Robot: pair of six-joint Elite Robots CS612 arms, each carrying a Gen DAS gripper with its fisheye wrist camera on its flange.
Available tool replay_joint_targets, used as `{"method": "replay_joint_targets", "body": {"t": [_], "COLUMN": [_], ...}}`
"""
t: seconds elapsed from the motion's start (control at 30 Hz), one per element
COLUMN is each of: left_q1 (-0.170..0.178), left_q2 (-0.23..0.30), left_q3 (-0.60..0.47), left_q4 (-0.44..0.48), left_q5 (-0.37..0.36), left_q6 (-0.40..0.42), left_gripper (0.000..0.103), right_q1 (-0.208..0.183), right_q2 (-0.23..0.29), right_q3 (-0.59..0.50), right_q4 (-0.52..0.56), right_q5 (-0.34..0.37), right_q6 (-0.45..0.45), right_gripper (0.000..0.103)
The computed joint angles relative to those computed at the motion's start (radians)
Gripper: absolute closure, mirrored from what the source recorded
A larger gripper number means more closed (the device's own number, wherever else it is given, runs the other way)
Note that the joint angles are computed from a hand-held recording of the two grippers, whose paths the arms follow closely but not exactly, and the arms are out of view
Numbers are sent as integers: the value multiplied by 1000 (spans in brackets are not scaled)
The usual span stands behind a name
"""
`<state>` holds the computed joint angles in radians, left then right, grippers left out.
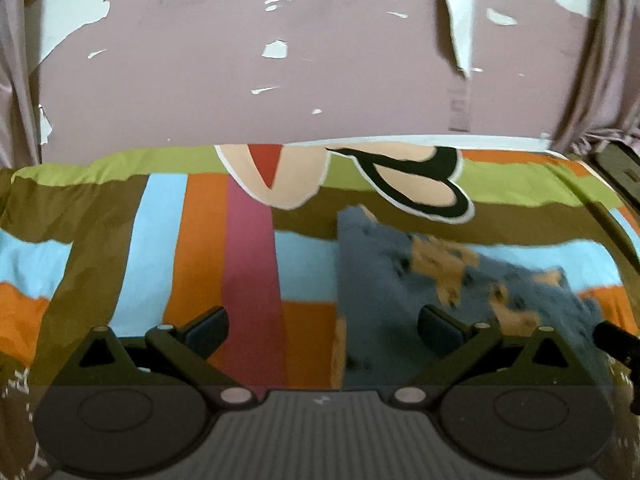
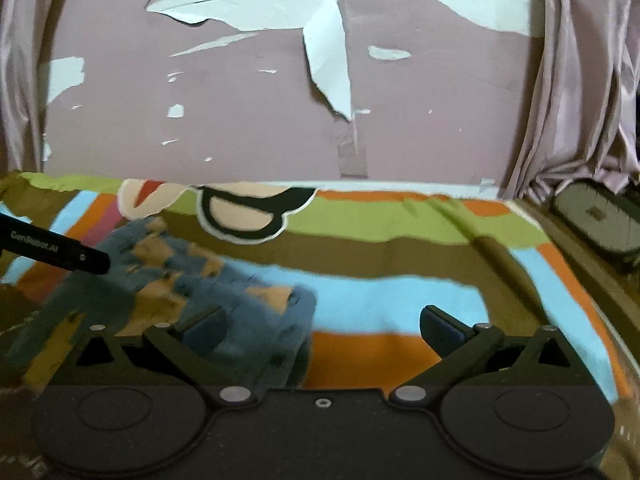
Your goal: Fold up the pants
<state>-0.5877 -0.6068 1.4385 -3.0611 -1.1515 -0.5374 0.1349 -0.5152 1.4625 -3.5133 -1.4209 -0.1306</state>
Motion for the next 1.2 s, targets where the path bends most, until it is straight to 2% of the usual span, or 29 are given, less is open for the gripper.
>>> {"method": "replay_joint_targets", "body": {"t": [0.17,0.27,0.33,0.43,0.53,0.7,0.77,0.87,1.03,1.2], "left_q1": [-16,-21,-24,-16,-5,23,29,29,26,31], "left_q2": [-31,-35,-29,-37,-57,-90,-97,-110,-121,-121], "left_q3": [83,100,118,121,107,6,-22,-33,-17,-5], "left_q4": [-57,2,-51,-26,78,453,532,577,566,563], "left_q5": [-62,-96,-90,-121,-166,-281,-295,-287,-283,-321], "left_q6": [72,132,123,89,94,101,96,107,137,89], "left_gripper": [0,1,0,0,0,0,0,0,0,0], "right_q1": [-8,-7,-11,-13,-12,-17,-17,-12,-4,1], "right_q2": [-36,-41,-42,-48,-62,-91,-98,-106,-111,-118], "right_q3": [60,72,77,90,94,68,61,62,63,58], "right_q4": [89,161,188,179,211,352,384,394,391,414], "right_q5": [46,33,42,47,50,64,62,50,29,18], "right_q6": [38,60,85,99,61,5,12,16,-7,-39], "right_gripper": [1,1,1,1,1,1,1,1,1,1]}}
